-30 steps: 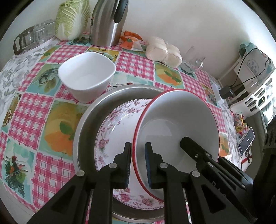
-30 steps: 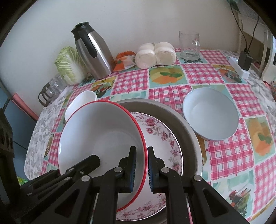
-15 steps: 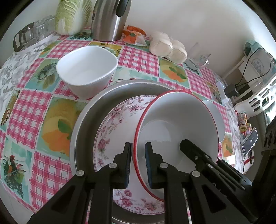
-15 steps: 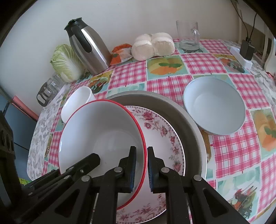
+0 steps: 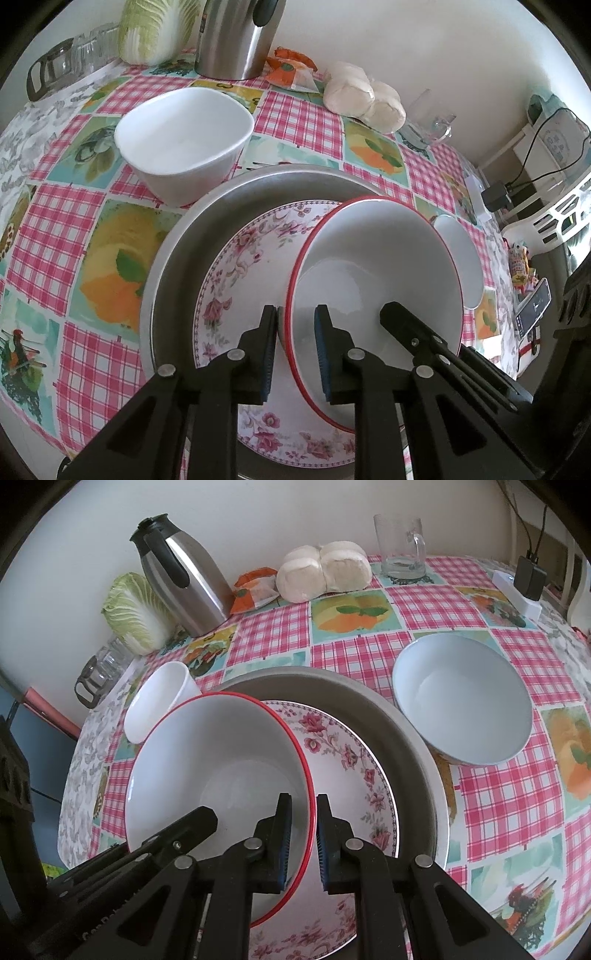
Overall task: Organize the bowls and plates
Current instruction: 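Lower the red-rimmed bowl with both tools onto the floral plate in the tray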
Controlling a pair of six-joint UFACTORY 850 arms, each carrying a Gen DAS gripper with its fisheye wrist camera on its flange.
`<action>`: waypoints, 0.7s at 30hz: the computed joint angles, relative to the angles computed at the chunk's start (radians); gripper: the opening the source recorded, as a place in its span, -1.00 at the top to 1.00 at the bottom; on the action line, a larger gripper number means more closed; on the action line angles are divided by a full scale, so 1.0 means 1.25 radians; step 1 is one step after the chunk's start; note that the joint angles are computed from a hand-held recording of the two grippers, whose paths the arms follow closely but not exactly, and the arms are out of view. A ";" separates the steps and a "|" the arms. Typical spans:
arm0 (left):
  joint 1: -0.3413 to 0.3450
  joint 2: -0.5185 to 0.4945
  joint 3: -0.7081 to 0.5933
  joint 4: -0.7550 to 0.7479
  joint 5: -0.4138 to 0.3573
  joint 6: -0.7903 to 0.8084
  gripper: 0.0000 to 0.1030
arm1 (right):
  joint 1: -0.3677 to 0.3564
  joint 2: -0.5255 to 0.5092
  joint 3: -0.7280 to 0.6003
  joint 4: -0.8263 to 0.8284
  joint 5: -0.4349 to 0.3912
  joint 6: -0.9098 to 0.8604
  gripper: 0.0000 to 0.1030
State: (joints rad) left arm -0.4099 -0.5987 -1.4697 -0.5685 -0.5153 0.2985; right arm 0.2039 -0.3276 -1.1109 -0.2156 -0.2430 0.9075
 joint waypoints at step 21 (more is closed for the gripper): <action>0.017 -0.020 -0.023 -0.074 -0.034 0.033 0.62 | -0.001 -0.011 -0.012 -0.023 -0.004 0.023 0.64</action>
